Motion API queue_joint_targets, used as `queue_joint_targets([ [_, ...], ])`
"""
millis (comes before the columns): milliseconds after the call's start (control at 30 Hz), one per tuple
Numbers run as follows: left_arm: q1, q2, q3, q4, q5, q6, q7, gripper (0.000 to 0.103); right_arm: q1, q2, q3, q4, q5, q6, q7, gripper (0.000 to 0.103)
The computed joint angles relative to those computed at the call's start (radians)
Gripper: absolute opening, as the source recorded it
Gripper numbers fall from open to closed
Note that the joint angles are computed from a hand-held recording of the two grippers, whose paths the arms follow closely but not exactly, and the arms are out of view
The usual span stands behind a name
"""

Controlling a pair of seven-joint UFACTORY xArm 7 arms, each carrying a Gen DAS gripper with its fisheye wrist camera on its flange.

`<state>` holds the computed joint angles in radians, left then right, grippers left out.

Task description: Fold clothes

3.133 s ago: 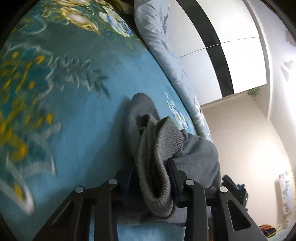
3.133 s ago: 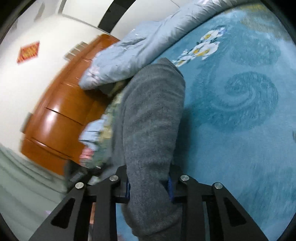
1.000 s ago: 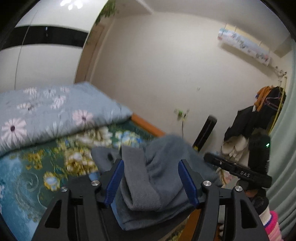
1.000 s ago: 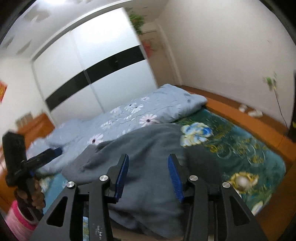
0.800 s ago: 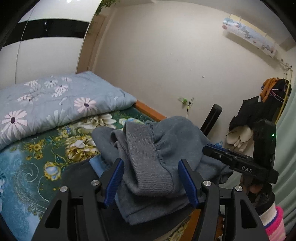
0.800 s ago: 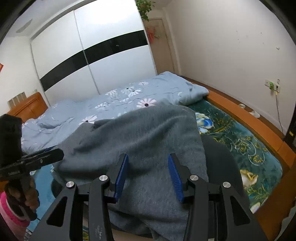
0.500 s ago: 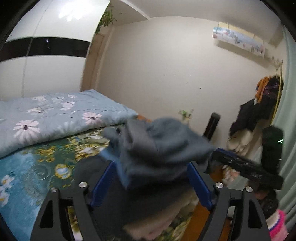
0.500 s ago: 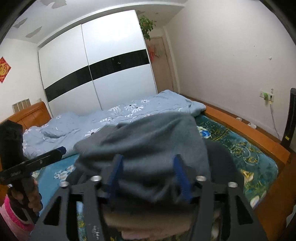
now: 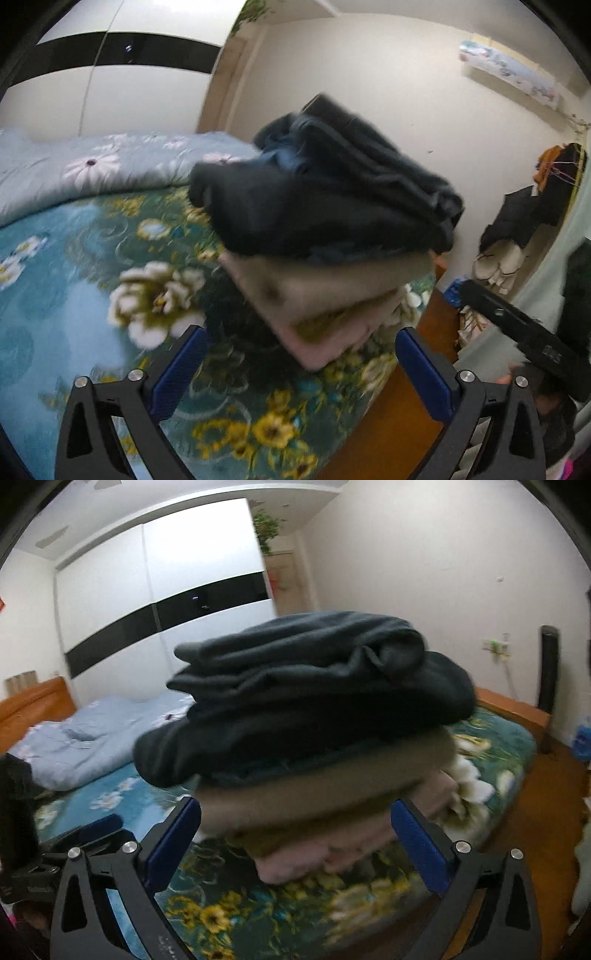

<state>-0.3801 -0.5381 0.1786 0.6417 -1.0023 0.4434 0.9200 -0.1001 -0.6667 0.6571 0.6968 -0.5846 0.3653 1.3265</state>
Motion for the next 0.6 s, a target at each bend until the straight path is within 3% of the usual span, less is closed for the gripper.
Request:
queue_joint_targets([
  [133, 0.019, -0.036, -0.046, -0.05, 0.048, -0.083, -0.052, 0.103, 0.018, -0.071, 0.048, -0.029, 0.026, 0.054, 0.077, 0.103],
  [267, -0.013, -0.074, -0.045, -0.076, 0.111, -0.138, -0.089, 0.103, 0.012, -0.104, 0.079, -0.043, 0.034, 0.082, 0.132, 0.103],
  [600, 0.001, -0.173, -0.106, -0.114, 0.335, -0.164, -0.268, 0.103, 0.105, -0.155, 0.049, -0.033, 0.073, 0.233, 0.122, 0.103],
])
